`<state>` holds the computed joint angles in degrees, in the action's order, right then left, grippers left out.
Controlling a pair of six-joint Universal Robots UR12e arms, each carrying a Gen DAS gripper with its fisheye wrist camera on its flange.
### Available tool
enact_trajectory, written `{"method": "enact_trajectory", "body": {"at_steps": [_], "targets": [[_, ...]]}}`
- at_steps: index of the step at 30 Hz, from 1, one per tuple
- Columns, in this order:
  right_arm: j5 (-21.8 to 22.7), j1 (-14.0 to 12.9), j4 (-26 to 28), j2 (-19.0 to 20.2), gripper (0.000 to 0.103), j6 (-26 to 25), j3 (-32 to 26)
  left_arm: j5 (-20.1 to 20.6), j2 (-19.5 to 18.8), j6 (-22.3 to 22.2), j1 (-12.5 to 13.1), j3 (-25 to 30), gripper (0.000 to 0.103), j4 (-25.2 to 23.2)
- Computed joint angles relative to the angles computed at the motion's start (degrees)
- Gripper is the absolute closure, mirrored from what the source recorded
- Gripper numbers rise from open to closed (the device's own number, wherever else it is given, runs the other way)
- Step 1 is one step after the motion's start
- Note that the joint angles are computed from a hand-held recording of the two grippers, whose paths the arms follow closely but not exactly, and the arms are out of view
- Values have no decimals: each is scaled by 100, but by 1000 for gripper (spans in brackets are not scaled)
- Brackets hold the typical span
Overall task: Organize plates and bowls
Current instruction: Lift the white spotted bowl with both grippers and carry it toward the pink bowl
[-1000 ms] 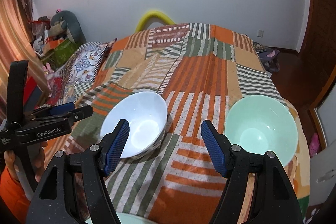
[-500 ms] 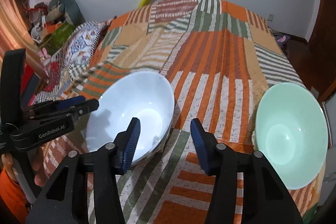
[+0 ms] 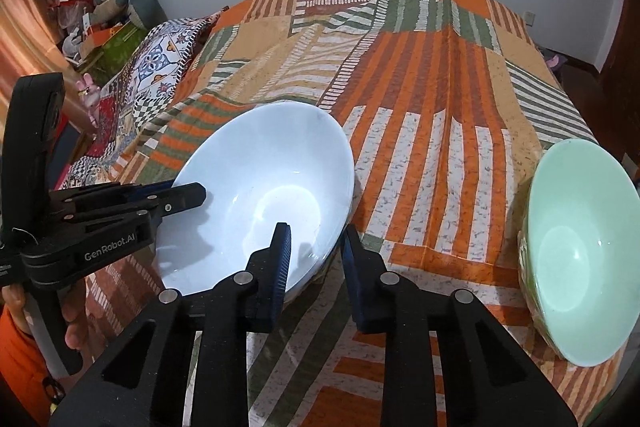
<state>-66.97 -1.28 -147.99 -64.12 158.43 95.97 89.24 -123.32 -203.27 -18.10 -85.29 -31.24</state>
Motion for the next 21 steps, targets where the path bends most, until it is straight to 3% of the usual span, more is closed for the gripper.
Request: {"method": "enact_trajectory", "body": {"at_steps": [8, 15, 21], "targets": [[-144, 17, -94, -67, 82, -29, 55, 370, 73, 291, -121, 10, 92, 67], [3, -62, -253, -243, 82, -13, 206, 892, 282, 668, -325, -111, 92, 309], [142, -130, -406, -480, 82, -22, 410, 842, 524, 603, -398, -337, 91, 466]]}}
